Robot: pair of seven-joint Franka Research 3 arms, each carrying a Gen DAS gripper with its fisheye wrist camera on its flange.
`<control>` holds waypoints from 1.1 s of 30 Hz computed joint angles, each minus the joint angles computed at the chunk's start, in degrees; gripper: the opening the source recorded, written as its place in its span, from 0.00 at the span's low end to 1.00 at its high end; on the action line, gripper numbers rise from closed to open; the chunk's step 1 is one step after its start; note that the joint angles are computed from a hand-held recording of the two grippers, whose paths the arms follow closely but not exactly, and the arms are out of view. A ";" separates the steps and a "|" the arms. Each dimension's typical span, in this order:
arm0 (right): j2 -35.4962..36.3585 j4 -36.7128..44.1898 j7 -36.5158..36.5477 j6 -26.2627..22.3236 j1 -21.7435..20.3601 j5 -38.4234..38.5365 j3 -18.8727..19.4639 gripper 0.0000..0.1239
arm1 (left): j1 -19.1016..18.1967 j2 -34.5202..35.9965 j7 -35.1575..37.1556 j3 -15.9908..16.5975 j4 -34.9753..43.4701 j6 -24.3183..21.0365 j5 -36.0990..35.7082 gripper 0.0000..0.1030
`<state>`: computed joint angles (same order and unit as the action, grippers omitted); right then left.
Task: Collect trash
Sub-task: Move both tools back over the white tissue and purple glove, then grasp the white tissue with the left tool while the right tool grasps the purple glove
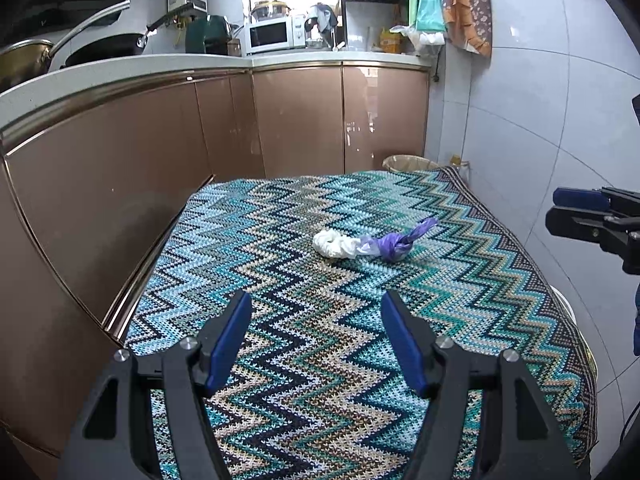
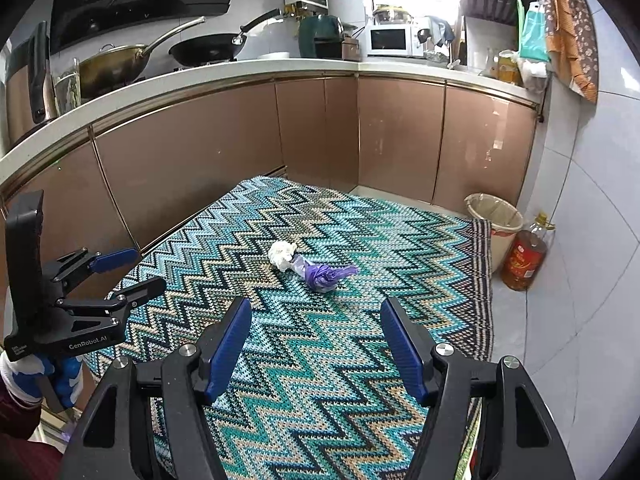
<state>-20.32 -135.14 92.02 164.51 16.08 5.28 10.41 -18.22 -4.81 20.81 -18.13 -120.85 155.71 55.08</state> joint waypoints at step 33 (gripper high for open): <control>27.45 21.27 -22.19 -8.07 1.61 20.48 -4.84 0.52 | 2.70 37.29 44.14 0.75 38.71 -4.67 -55.06 0.61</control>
